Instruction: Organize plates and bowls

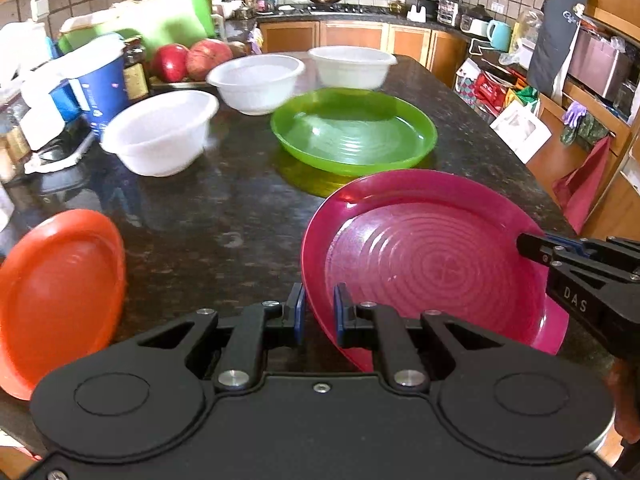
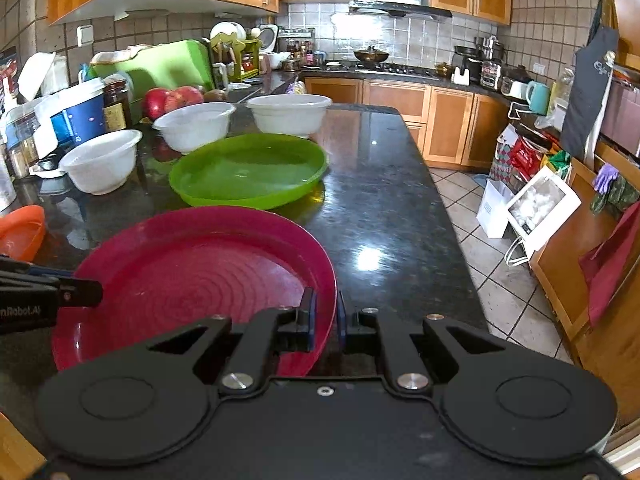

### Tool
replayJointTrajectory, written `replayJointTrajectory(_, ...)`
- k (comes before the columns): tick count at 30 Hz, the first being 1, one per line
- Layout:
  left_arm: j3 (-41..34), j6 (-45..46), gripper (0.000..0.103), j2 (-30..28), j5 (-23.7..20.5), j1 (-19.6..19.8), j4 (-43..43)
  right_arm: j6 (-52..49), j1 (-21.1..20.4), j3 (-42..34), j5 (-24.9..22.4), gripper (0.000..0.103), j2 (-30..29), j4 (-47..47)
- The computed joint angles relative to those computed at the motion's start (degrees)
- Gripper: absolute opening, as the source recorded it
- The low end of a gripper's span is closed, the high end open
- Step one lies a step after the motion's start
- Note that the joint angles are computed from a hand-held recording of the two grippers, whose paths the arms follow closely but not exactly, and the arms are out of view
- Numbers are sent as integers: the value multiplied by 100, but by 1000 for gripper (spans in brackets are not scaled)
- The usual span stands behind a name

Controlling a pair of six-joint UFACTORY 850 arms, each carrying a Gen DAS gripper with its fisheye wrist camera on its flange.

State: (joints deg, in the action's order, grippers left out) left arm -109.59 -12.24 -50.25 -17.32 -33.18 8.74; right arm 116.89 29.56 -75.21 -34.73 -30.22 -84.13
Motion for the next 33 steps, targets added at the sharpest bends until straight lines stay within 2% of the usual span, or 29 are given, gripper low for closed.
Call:
replayJointTrajectory(11,754,173,19,559,564,383,99,-452,426,-888,-441,12,-432,301)
replayJointTrajectory(18,1148,295,19,840,817,676,82,-780,667,-1589,-566,13,-825,504)
replayJointTrajectory(28,1554,1139,19,1093,1097,1164,-644,-1721,1001,-3043,-771,13,-1661,1126)
replayJointTrajectory(33,1663,1879,19,1141,1178,1415,-1291,-2303,1113,-3949,-850,13,-2205,1540)
